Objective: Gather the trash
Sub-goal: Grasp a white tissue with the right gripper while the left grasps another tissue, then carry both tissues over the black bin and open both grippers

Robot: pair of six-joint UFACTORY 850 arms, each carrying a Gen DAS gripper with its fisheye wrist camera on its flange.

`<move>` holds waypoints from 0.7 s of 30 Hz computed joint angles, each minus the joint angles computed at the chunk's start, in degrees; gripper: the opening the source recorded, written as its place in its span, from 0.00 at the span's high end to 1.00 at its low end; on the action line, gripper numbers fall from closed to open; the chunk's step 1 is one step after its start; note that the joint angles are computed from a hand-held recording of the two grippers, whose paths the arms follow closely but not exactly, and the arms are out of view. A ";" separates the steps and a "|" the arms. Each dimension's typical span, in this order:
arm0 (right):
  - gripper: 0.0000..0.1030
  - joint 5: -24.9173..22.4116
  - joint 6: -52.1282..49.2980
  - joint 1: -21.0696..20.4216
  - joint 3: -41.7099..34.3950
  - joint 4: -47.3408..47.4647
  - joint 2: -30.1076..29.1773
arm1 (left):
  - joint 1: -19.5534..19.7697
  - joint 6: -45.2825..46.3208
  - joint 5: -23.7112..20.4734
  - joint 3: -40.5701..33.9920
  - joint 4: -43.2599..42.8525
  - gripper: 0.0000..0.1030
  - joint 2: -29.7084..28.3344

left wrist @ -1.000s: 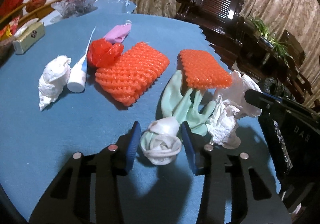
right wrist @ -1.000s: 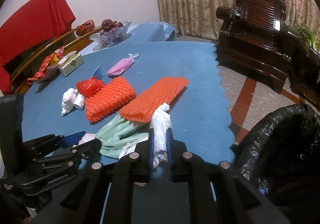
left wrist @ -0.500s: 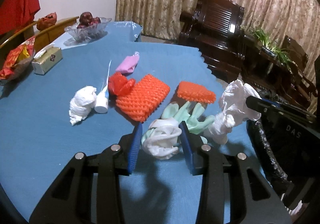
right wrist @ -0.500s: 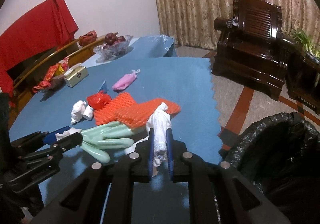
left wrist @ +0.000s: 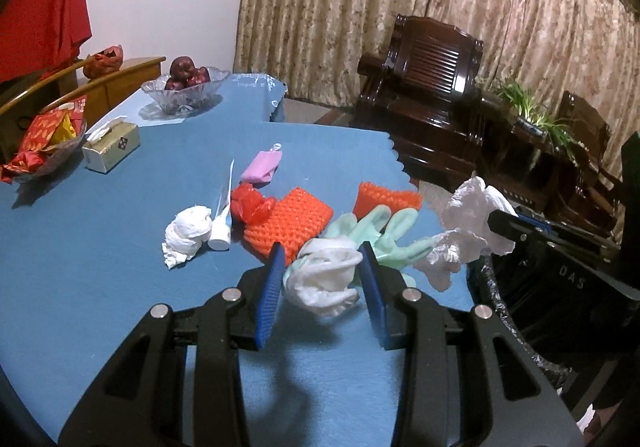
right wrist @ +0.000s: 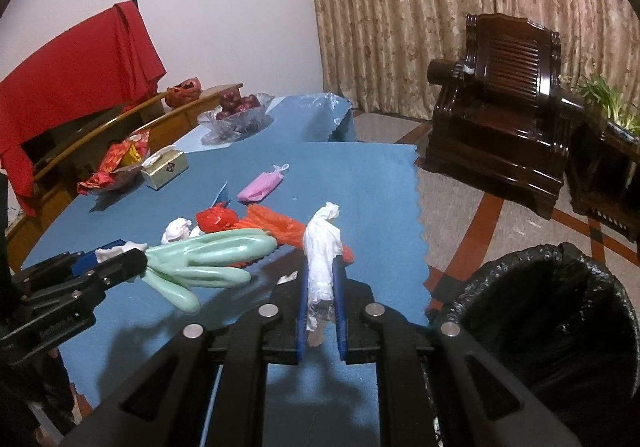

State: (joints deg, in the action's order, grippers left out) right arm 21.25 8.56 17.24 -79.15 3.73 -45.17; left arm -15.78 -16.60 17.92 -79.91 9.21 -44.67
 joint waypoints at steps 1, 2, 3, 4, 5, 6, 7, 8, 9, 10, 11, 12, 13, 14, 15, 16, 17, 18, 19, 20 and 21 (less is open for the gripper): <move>0.89 0.14 -0.16 -0.01 0.23 0.12 0.26 | -0.03 -0.14 0.29 0.34 0.11 0.65 0.34; 0.89 0.40 -0.52 0.02 0.64 0.47 0.65 | -0.01 -0.09 0.67 0.64 0.09 0.65 0.57; 0.89 0.66 -0.66 -0.01 1.01 0.57 0.92 | -0.01 0.14 1.18 1.10 -0.07 0.65 0.95; 0.89 0.90 -0.75 -0.04 1.35 0.62 1.22 | -0.03 0.20 1.40 1.31 -0.11 0.65 1.13; 0.89 1.13 -1.04 -0.02 1.73 0.92 1.56 | -0.06 0.02 1.79 1.72 0.04 0.65 1.56; 0.89 1.46 -1.23 -0.08 2.22 1.07 2.01 | -0.09 0.05 2.09 2.03 0.00 0.65 1.88; 0.89 1.74 -1.48 -0.07 2.63 1.34 2.37 | -0.17 0.27 2.37 2.38 -0.15 0.65 2.27; 0.89 1.95 -1.81 0.02 2.93 1.77 2.64 | -0.24 0.38 2.47 2.58 -0.20 0.65 2.53; 0.89 2.25 -2.11 0.05 3.39 2.10 3.04 | -0.31 0.47 2.62 2.86 -0.24 0.65 2.85; 0.89 2.54 -2.34 0.07 3.86 2.36 3.45 | -0.36 0.36 2.97 3.27 -0.11 0.65 3.25; 0.89 2.71 -2.47 0.09 4.15 2.50 3.73 | -0.40 0.38 3.26 3.58 -0.04 0.65 3.53; 0.89 3.13 -2.81 0.12 4.78 2.84 4.25 | -0.47 0.57 3.49 3.95 -0.16 0.65 3.89; 0.89 3.32 -3.08 0.19 5.10 3.15 4.51 | -0.57 0.82 3.93 4.55 -0.33 0.65 4.44; 0.89 3.56 -3.32 0.25 5.54 3.41 4.86 | -0.65 0.91 4.37 5.04 -0.38 0.65 4.87; 0.89 3.98 -3.69 0.28 6.20 3.80 5.36 | -0.76 1.05 4.57 5.31 -0.51 0.65 5.16; 0.89 4.18 -3.84 0.30 6.46 4.02 5.54 | -0.87 1.06 4.93 5.78 -0.40 0.65 5.59; 0.89 4.45 -4.06 0.36 6.85 4.36 5.84 | -0.94 1.01 5.15 6.02 -0.34 0.65 5.82; 0.89 4.83 -4.32 0.39 7.43 4.71 6.28 | -1.04 0.91 5.47 6.37 -0.29 0.65 6.12; 0.89 5.10 -4.74 0.46 7.83 5.26 6.61 | -1.20 1.02 5.60 6.58 -0.46 0.65 6.32; 0.89 5.34 -4.95 0.45 8.26 5.53 6.95 | -1.31 0.94 5.75 6.80 -0.27 0.65 6.51; 0.89 5.70 -5.30 0.43 8.92 5.99 7.47 | -1.43 1.02 5.79 6.87 -0.33 0.65 6.61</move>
State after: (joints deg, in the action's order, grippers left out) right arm 26.95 3.26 17.67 -70.22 9.71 -37.70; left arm -17.21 -15.59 23.72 -73.04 8.89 -38.06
